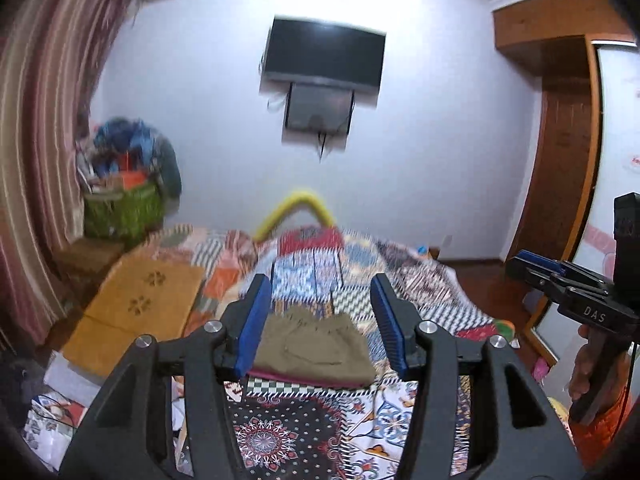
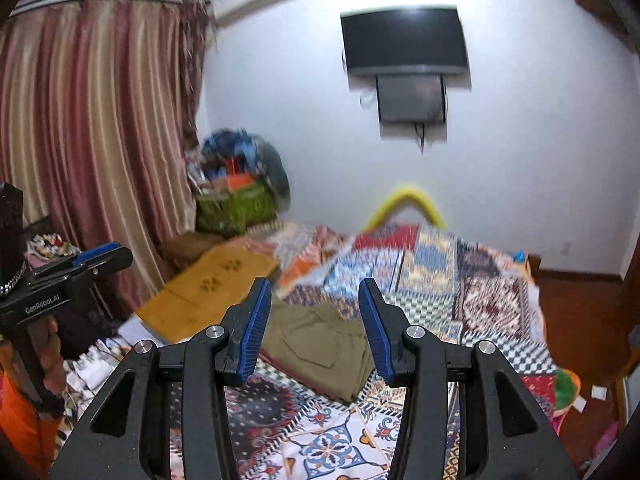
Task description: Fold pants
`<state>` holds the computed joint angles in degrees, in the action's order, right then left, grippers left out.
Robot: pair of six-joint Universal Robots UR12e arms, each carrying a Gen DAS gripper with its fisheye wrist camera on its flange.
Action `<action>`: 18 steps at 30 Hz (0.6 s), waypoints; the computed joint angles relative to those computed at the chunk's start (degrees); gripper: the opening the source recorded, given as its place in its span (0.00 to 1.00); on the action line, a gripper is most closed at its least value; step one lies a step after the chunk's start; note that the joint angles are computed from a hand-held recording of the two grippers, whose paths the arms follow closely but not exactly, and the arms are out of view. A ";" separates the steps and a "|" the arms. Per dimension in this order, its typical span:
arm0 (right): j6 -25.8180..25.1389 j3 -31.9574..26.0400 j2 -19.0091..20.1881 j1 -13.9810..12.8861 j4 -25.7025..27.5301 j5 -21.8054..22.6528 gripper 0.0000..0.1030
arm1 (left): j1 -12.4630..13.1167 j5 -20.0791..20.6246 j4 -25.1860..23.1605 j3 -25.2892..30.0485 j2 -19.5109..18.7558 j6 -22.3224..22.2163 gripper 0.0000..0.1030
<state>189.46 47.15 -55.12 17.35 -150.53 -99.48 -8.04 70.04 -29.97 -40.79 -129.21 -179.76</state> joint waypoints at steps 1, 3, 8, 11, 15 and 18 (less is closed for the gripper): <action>-0.15 0.99 -0.64 0.22 -1.19 -0.28 0.47 | -0.08 0.28 2.32 -2.39 1.56 -0.14 0.55; -0.67 3.66 -2.38 0.94 -5.02 -1.28 0.50 | -0.11 0.00 6.26 -6.40 4.21 -0.48 0.56; -1.17 8.28 -5.17 2.00 -10.67 -1.40 0.56 | -0.71 2.55 15.46 -15.30 9.79 -1.40 0.72; -2.18 10.44 -6.13 2.74 -13.84 -2.97 0.68 | -1.11 3.69 19.12 -19.15 11.98 -1.06 0.83; -3.19 12.34 -6.82 3.71 -16.31 -4.95 0.84 | -1.45 5.01 22.14 -23.09 14.15 -0.89 0.94; -3.28 13.15 -7.06 4.40 -17.41 -6.72 0.97 | -1.57 6.11 24.18 -24.80 14.90 -1.59 1.00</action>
<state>186.19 60.30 -62.17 21.75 -167.94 -106.20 -9.62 76.15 -5.79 -65.59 -114.31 -181.35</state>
